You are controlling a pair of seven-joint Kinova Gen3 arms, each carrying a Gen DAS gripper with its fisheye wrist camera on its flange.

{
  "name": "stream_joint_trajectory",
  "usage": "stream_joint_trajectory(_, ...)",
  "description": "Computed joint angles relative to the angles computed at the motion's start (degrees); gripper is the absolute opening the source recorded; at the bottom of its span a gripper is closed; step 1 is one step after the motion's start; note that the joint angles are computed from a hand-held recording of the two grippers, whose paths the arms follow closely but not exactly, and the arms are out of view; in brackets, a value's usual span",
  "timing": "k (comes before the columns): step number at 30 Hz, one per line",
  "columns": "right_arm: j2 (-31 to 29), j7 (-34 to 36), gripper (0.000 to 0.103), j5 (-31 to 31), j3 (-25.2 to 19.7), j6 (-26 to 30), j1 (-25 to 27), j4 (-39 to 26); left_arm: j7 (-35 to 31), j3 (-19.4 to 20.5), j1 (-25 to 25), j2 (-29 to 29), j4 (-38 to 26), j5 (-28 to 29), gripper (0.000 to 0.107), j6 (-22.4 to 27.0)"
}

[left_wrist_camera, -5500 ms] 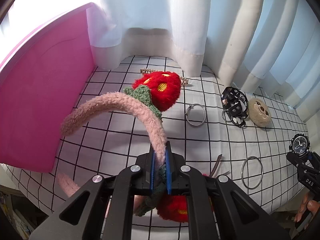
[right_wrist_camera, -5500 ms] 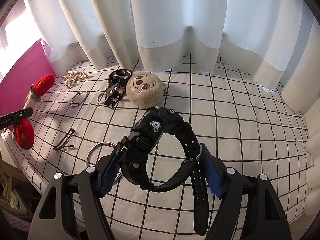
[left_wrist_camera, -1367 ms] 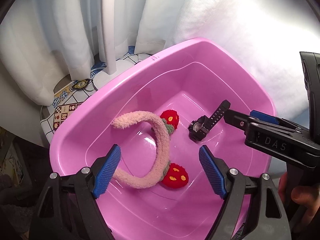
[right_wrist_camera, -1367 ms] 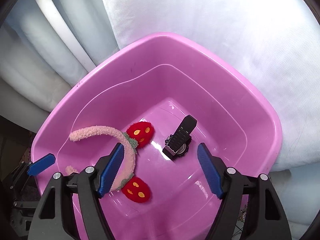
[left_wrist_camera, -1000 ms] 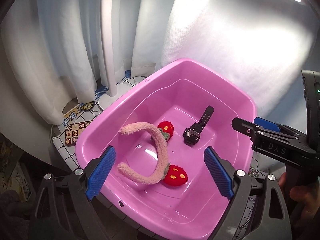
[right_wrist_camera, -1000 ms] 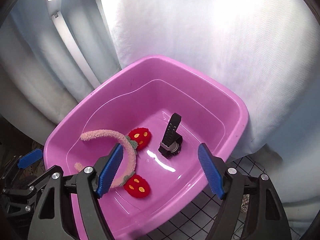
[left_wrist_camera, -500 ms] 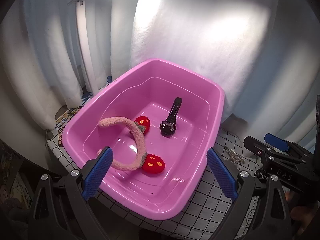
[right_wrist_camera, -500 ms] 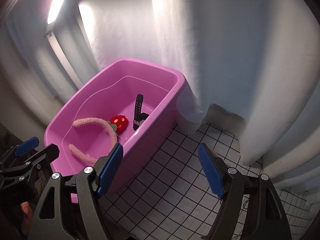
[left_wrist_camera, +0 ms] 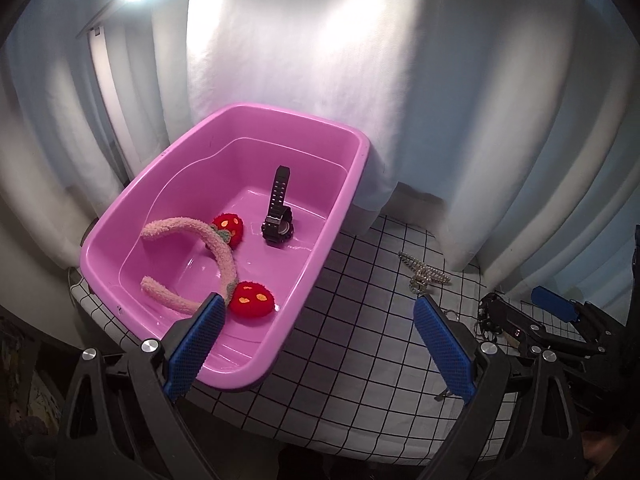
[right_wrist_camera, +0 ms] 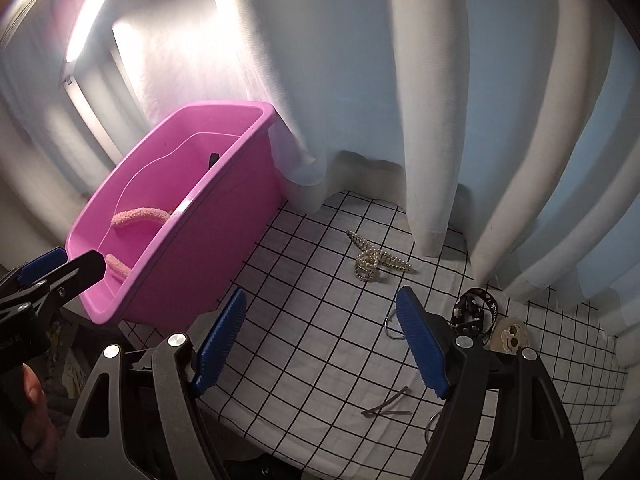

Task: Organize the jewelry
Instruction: 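Move both tools back from the tub toward the remaining jewelry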

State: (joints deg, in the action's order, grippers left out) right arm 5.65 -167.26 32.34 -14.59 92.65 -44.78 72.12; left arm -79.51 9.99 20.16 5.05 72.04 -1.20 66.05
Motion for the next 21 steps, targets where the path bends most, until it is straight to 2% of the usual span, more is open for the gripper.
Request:
stream_joint_trajectory(8,-4.79,-9.25,0.074,-1.03,-3.29,4.04,-0.82,5.25,-0.45,1.57,2.39,-0.08,1.14,0.04,0.094,-0.59)
stream_joint_trajectory(21,-11.13,-24.90,0.074,-5.03,-10.50,9.85,0.98,13.88,-4.05,4.01,7.92,2.46,1.95,1.98,0.094,-1.91)
